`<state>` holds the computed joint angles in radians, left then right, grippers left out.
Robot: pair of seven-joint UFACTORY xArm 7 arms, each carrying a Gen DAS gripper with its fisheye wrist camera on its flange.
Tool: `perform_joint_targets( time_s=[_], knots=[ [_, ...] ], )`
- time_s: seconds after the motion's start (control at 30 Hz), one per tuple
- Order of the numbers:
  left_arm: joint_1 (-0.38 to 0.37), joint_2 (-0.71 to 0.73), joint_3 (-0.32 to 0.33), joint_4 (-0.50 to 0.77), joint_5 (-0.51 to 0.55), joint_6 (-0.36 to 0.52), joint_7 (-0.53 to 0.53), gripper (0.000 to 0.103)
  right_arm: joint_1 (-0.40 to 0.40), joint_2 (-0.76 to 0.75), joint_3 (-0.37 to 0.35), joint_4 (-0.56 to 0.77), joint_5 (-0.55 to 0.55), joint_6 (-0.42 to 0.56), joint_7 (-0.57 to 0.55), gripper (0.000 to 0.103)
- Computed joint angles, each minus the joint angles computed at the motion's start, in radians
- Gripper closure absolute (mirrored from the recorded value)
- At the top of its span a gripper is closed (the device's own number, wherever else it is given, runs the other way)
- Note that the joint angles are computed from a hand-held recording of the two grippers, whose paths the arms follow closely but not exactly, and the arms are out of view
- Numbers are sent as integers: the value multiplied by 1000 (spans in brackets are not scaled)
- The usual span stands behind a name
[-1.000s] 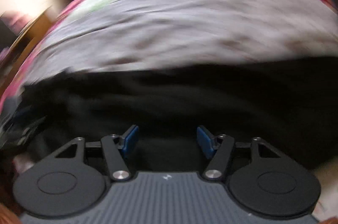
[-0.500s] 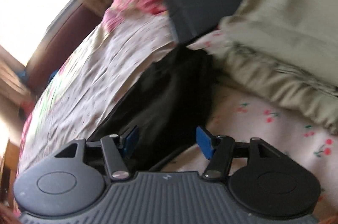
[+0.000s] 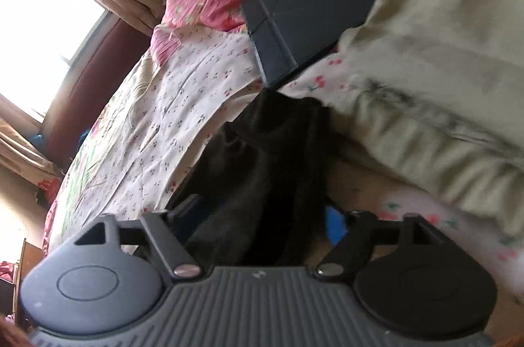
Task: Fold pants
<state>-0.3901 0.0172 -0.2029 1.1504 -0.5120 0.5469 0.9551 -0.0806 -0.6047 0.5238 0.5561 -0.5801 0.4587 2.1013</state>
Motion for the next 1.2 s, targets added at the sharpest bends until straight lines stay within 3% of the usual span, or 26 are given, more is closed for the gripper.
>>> perform_joint_targets(
  time_s=[0.03,0.07,0.1,0.17,0.33,0.43,0.5,0.57,0.63,0.7,0.77,0.83,0.97,1.03,1.17,1.2],
  knots=[
    [-2,1,-2,-1,2,2,1,0,-15,7,9,1,-14,-9,9,35],
    [-4,2,-4,-1,4,2,1,0,-23,4,18,3,-19,-4,24,73],
    [-5,1,-5,-1,1,3,7,0,-23,-14,10,-14,-17,-36,49,93],
    [-7,1,-6,3,-21,6,28,0,-80,-104,54,-80,-43,-156,153,95],
    [-12,35,-12,37,-17,18,25,0,-101,-225,124,-133,14,-158,169,94],
    [-12,56,-21,57,-1,17,12,0,-99,-161,95,-156,88,-219,151,89],
    [-11,58,-26,61,-6,16,17,0,-166,-183,147,-188,112,-305,205,83],
    [-10,62,-29,67,-10,21,20,0,-246,-213,203,-210,130,-391,242,70],
    [-16,76,-34,80,4,15,4,0,-308,-225,244,-222,143,-459,241,66],
    [-18,86,-42,93,-5,7,1,0,-333,-214,259,-226,172,-496,235,68],
    [-14,84,-55,100,-67,-11,43,0,-313,-226,252,-227,193,-479,208,94],
    [-14,91,-61,110,-110,-17,75,0,-302,-260,255,-236,217,-473,191,94],
    [-36,170,-44,170,58,76,-69,0,-275,-261,234,-218,257,-415,122,95],
    [-27,151,-64,124,36,12,-19,0,-265,-248,223,-181,263,-377,63,95],
    [25,105,-92,100,-111,40,73,0,-252,-240,214,-97,253,-275,-56,95],
    [6,108,-69,100,-105,46,66,0,-249,-233,208,-74,246,-253,-82,95]
  ],
)
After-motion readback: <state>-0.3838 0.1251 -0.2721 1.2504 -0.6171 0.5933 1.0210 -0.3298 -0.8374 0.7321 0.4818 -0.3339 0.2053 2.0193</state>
